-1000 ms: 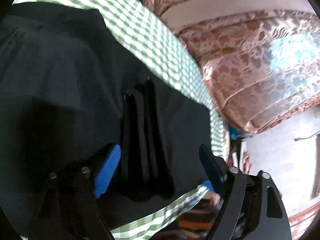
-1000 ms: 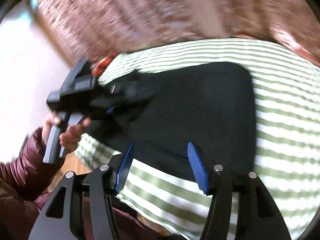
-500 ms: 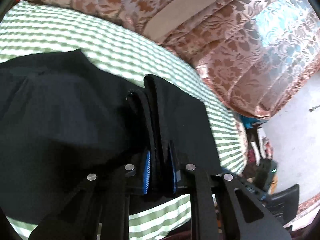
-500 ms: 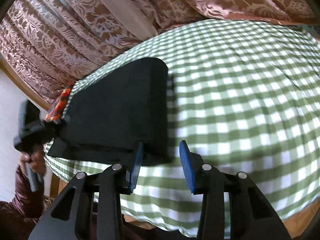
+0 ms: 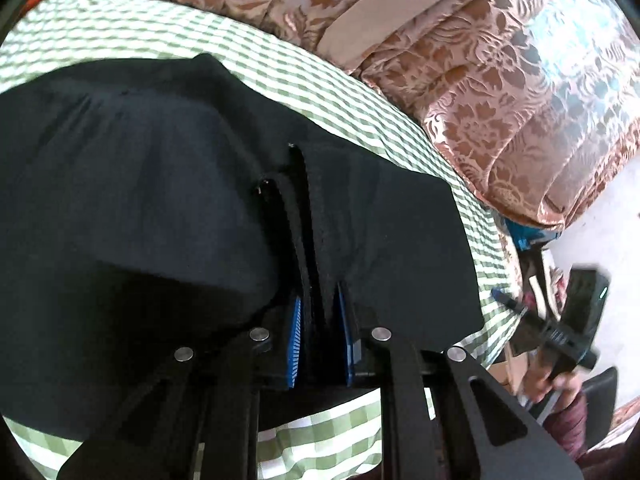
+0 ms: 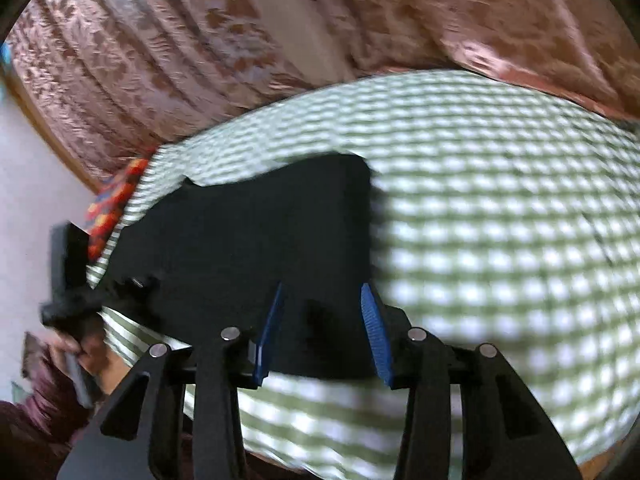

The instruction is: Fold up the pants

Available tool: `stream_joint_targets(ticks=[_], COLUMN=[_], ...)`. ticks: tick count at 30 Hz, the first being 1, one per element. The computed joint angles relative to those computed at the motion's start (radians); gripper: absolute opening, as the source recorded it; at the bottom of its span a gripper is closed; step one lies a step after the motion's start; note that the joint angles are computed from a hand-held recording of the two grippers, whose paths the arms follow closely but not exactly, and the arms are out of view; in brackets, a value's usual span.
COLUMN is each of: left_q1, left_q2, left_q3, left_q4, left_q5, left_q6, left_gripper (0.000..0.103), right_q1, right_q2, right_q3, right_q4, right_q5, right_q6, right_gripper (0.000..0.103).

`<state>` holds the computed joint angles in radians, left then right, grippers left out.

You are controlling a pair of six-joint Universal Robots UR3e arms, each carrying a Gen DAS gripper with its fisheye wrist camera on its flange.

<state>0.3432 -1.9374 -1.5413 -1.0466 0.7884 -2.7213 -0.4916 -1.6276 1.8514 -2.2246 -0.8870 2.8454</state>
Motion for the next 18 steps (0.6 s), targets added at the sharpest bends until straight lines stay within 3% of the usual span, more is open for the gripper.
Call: stream_joint_targets(ticks=[7,12,14,18], left_q1=[-0.015,-0.019,-0.022,-0.022], left_q2=[0.018,0.028,0.033,0.027], left_q3=[-0.038,-0.092,-0.103,-0.113], left_q4=[0.071,0.152,0.174,0.206], left_q5=[0.053,0.071,0.078,0.084], left_q6=[-0.013,-0.035,-0.036,-0.053], left_gripper=[0.016,0.016,0.016,0.016], right_q1=[0.3,0.4,0.437,0.455], right_q2=[0.41,0.658,0.731,0.765], right_q3=[-0.414,-0.75,-0.849,-0.851], right_q4=[-0.083,0.058,0.105,0.069], right_q5=[-0.037,0.009,-0.05,-0.093], right_q6=[0.126,0.117,0.117,0.104], right_gripper=[0.041,0.041,0.04,0.039])
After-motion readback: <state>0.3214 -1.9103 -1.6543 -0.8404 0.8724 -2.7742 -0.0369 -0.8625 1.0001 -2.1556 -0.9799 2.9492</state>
